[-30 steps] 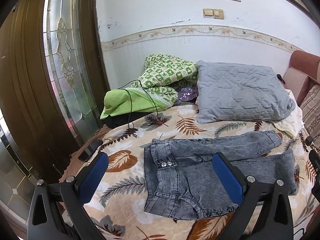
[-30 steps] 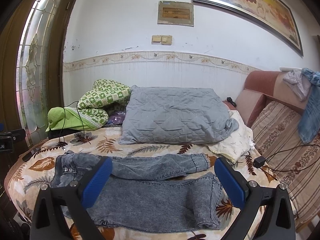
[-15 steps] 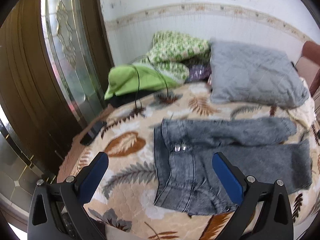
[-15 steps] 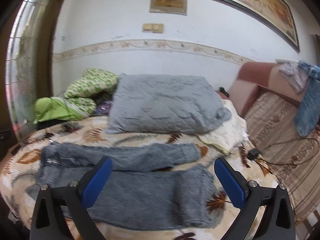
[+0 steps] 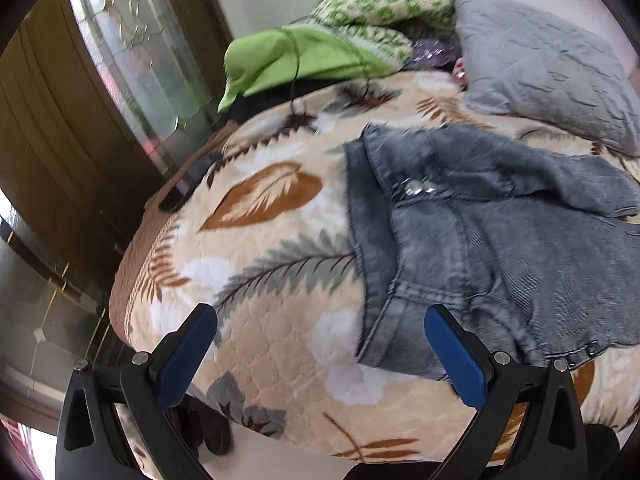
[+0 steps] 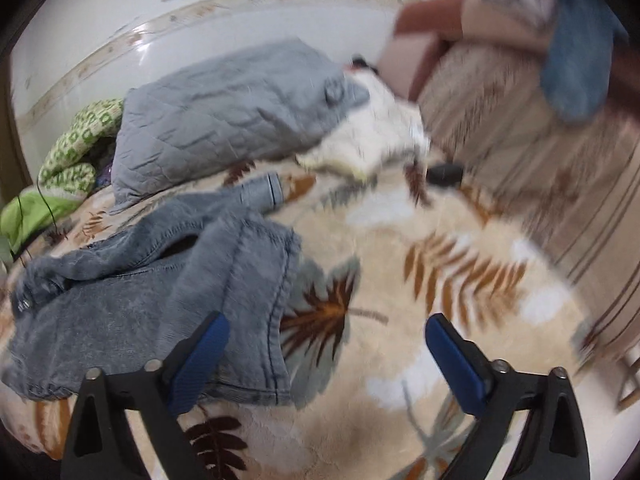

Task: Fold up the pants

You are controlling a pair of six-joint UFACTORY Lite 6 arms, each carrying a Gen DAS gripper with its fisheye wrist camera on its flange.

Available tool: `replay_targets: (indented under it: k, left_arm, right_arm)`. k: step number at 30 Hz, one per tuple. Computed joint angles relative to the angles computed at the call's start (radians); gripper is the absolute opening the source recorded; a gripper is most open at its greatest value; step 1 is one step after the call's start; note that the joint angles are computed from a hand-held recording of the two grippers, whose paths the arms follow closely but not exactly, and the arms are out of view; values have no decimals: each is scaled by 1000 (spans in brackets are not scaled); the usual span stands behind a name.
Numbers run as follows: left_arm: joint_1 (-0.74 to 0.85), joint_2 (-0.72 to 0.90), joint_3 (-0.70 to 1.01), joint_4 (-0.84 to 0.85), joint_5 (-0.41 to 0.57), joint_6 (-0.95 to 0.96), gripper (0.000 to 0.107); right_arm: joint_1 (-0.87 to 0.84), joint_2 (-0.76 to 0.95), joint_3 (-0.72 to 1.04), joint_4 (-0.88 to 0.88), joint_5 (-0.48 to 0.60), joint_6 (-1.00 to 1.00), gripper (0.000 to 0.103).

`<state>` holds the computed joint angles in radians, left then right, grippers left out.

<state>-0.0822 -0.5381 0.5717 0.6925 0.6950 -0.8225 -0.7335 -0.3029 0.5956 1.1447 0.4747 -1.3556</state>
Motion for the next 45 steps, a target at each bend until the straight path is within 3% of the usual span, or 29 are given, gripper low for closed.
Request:
replay_targets:
  k: [3, 7, 15, 19, 22, 33, 35, 36, 37, 39, 42, 45]
  left_arm:
    - [3, -39, -22, 10, 4, 3, 103]
    - [-16, -96, -28, 1, 17, 24, 103]
    - [-181, -123, 13, 38, 82, -55, 103]
    - [-317, -142, 21, 97, 150, -141, 103]
    - [-392, -143, 34, 104, 188, -167, 103]
    - [-594, -182, 53, 145, 311, -255, 103]
    - [-623, -180, 57, 152, 328, -272, 103]
    - [-630, -180, 57, 153, 332, -276, 103]
    - [-640, -181, 58, 153, 338, -280, 103]
    - [-651, -183, 58, 153, 345, -283, 103]
    - [-654, -188, 57, 152, 355, -280, 103]
    - [-641, -195, 54, 145, 352, -272, 103]
  right_arm:
    - [-41, 168, 58, 57, 92, -31, 82]
    - [-37, 272, 94, 53, 212, 17, 78]
    - [-118, 249, 53, 20, 389, 86, 77]
    - [-243, 346, 67, -9, 619, 135, 77]
    - [-272, 398, 57, 8, 681, 161, 77]
    - [-193, 513, 50, 186, 614, 284, 76]
    - [-189, 515, 53, 211, 594, 305, 69]
    - [-181, 512, 51, 232, 577, 312, 60]
    - [-172, 519, 59, 239, 561, 313, 44]
    - [-175, 532, 69, 232, 541, 305, 29]
    - [-146, 455, 49, 244, 451, 290, 20]
    - [-198, 354, 32, 245, 387, 236, 17]
